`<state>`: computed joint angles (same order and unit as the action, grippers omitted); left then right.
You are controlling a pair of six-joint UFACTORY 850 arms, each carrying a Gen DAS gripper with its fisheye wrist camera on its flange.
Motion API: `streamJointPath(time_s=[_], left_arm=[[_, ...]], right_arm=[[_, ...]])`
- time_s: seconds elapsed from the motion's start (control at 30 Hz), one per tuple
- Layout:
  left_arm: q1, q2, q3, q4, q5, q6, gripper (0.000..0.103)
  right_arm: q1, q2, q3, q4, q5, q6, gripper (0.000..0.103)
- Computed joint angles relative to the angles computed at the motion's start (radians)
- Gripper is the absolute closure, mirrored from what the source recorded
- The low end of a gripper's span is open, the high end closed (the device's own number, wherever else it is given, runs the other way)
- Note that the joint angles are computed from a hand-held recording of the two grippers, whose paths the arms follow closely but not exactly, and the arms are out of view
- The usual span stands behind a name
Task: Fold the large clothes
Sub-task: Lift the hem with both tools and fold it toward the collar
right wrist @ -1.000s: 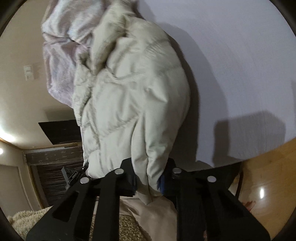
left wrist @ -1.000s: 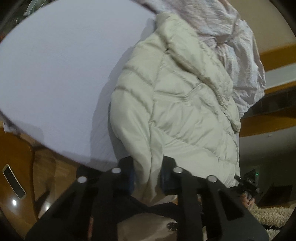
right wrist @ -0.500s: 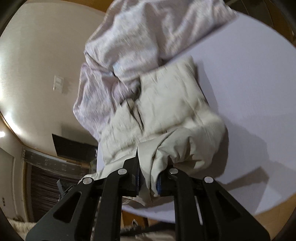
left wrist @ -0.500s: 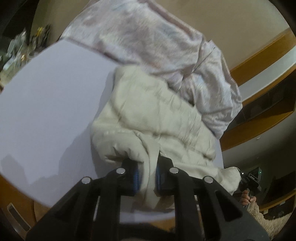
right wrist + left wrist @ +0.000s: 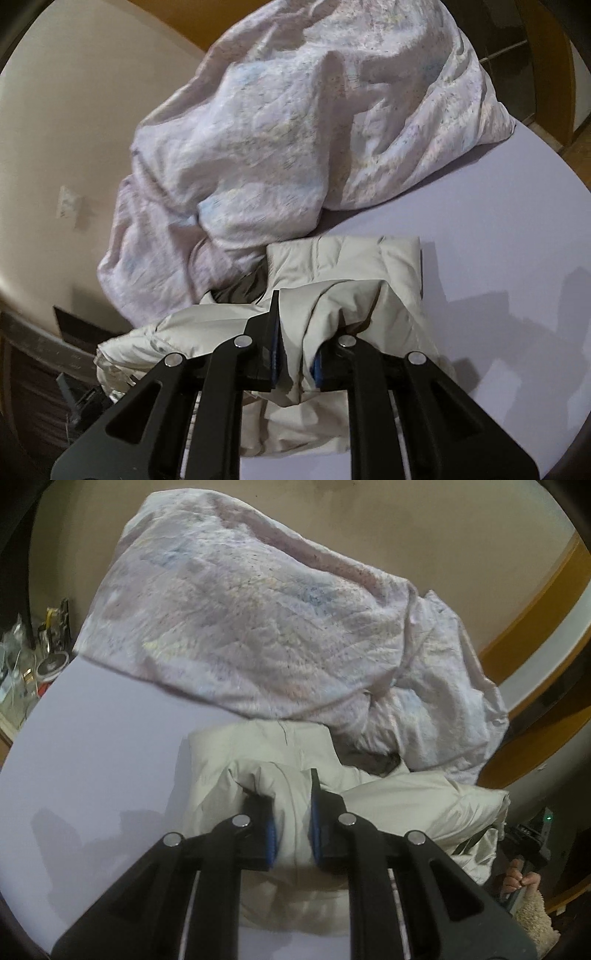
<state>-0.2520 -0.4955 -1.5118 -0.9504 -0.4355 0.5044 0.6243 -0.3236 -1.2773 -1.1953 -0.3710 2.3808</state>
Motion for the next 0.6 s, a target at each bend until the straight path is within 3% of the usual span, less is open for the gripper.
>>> streamJointPath(time_s=[0.27, 0.47, 0.6], left_arm=[[-0.032, -0.263, -0.373, 0.392, -0.071, -0.380, 0.088], [-0.042, -0.420, -0.588, 0.544, -0.155, -0.574, 0.084], [-0.048, -0.491, -0.687, 0.595, -0.205, -0.648, 0.080]], right_arm=[[-0.072, -0.140, -0.158, 0.249, -0.056, -0.238, 0.089], [-0.104, -0.227, -0.242, 0.415, -0.095, -0.347, 0.088], [-0.135, -0.266, -0.281, 0.612, -0.081, -0.506, 0.078]])
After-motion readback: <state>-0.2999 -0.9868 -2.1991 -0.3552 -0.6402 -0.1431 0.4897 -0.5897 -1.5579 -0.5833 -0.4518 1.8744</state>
